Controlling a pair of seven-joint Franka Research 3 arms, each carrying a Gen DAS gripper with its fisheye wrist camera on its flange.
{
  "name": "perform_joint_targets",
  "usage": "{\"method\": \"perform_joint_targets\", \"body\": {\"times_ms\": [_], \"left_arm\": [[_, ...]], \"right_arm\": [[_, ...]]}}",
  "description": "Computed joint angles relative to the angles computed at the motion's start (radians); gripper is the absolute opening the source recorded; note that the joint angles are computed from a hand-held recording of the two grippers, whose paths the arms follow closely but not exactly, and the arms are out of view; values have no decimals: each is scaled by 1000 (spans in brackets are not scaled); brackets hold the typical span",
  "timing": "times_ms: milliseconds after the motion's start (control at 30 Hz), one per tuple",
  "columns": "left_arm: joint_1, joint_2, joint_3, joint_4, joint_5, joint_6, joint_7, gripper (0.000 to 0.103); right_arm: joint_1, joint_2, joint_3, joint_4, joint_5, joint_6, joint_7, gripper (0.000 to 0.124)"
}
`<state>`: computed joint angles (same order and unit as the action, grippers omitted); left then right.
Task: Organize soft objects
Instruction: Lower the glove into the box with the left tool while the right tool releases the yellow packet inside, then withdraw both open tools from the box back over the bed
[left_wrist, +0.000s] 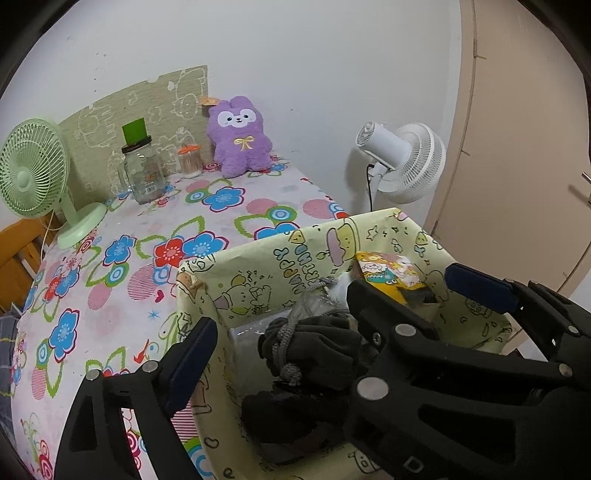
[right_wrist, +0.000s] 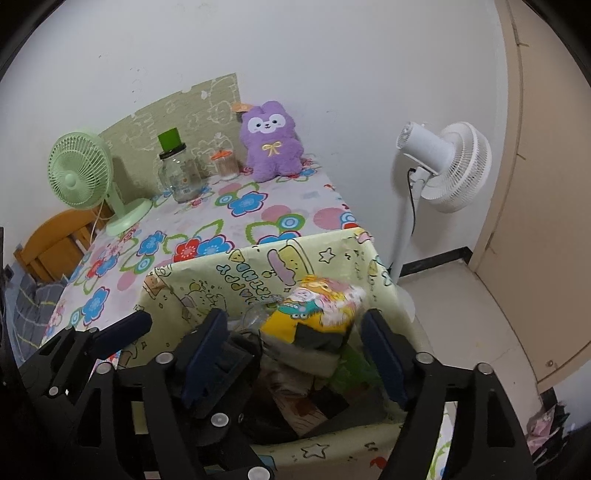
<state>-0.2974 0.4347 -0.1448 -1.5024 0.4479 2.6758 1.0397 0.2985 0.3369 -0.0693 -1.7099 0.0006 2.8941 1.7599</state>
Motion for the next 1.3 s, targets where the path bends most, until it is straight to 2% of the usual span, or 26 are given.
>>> {"method": "perform_joint_targets", "body": {"times_ms": [200, 367, 833, 1300], "left_arm": [[-6, -15, -2, -12, 4, -13, -9, 95], [-1, -51, -2, -59, 7, 21, -22, 96], [10, -175, 29, -193, 147, 95, -175, 101], [70, -335, 29, -350, 368, 157, -414, 103]], "right_arm": [[39, -35, -52, -51, -73, 36, 81, 84], [76, -70, -97, -97, -169, 82, 173, 89], [129, -144, -141, -148, -444, 129, 429, 100], [114, -209, -94, -157, -814, 156, 737, 102]]}}
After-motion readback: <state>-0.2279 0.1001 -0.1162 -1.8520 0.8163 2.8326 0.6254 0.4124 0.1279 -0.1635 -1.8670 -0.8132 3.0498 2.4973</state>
